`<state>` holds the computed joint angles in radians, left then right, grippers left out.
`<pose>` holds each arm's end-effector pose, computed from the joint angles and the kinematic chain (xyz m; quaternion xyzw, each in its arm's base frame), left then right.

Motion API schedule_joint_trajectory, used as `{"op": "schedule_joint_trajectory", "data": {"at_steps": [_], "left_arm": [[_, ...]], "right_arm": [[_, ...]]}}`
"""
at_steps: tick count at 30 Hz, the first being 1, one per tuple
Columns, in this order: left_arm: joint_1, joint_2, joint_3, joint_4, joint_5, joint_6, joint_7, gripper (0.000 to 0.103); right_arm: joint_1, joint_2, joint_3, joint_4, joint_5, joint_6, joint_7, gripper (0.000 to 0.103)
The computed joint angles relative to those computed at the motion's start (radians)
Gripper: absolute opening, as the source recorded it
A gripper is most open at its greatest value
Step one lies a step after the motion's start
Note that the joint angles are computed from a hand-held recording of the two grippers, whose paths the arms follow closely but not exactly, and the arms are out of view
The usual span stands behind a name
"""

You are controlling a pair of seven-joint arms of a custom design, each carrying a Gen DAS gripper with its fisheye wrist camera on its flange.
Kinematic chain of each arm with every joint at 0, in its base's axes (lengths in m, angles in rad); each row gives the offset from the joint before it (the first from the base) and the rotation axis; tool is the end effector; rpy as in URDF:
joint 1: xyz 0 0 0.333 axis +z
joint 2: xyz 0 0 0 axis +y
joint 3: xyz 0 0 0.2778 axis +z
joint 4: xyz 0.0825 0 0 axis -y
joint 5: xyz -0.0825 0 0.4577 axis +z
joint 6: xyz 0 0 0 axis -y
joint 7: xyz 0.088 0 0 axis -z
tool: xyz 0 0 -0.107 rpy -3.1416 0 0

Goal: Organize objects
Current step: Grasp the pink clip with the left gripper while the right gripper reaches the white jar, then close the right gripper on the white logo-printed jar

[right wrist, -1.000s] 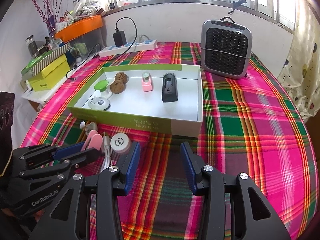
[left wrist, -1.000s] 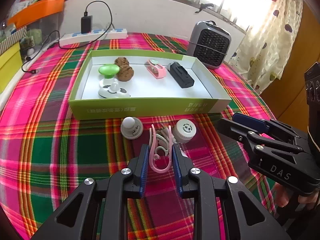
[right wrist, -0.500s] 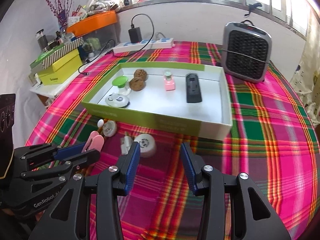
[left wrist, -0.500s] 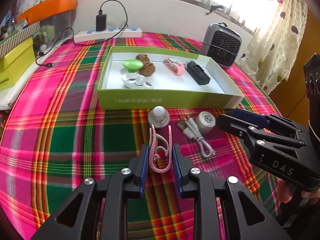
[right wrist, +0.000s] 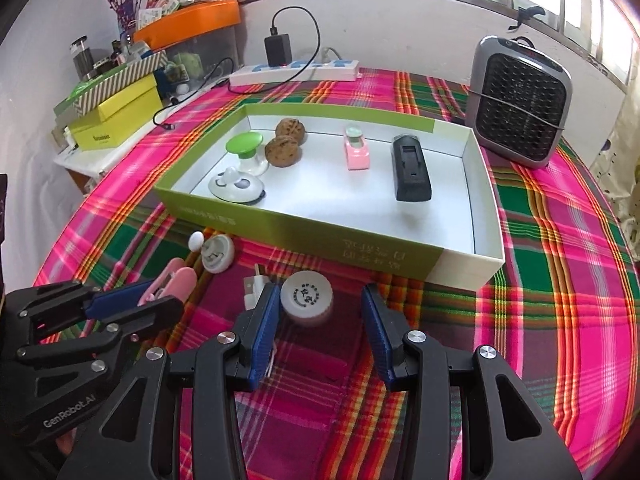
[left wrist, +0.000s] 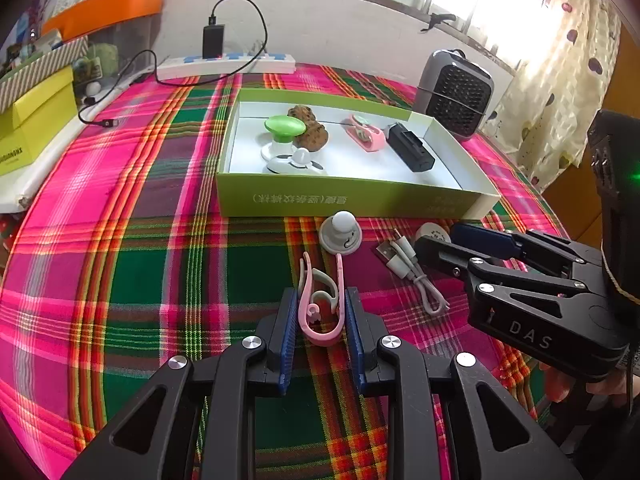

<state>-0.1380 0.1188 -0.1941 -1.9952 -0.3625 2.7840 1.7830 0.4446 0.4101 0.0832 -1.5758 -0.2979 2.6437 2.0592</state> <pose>0.6517 -0.2052 0.4025 -0.5797 0.7375 -0.3249 0.1202 0.6680 0.3890 0.4150 -0.7397 0.5836 -0.1792 0.2831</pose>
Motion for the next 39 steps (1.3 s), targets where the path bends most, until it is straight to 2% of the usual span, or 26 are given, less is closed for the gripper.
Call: {"op": "schedule_joint_trajectory", "data": {"at_steps": [6, 16, 35, 39], "left_arm": [[0.0, 0.003, 0.001, 0.003, 0.001, -0.001, -0.001, 0.021], [0.0, 0.003, 0.001, 0.003, 0.007, 0.001, -0.003, 0.021], [-0.008, 0.029, 0.008, 0.026, 0.09, 0.016, -0.07, 0.021], [-0.01, 0.03, 0.011, 0.028, 0.109, 0.017, -0.077, 0.021]], "right_arm": [[0.007, 0.003, -0.013, 0.005, -0.021, -0.026, 0.03, 0.043], [0.014, 0.0, -0.024, -0.002, -0.066, -0.022, 0.065, 0.043], [0.022, 0.013, -0.028, 0.02, -0.101, -0.046, 0.085, 0.044], [0.025, 0.012, -0.033, 0.019, -0.107, -0.046, 0.104, 0.037]]}}
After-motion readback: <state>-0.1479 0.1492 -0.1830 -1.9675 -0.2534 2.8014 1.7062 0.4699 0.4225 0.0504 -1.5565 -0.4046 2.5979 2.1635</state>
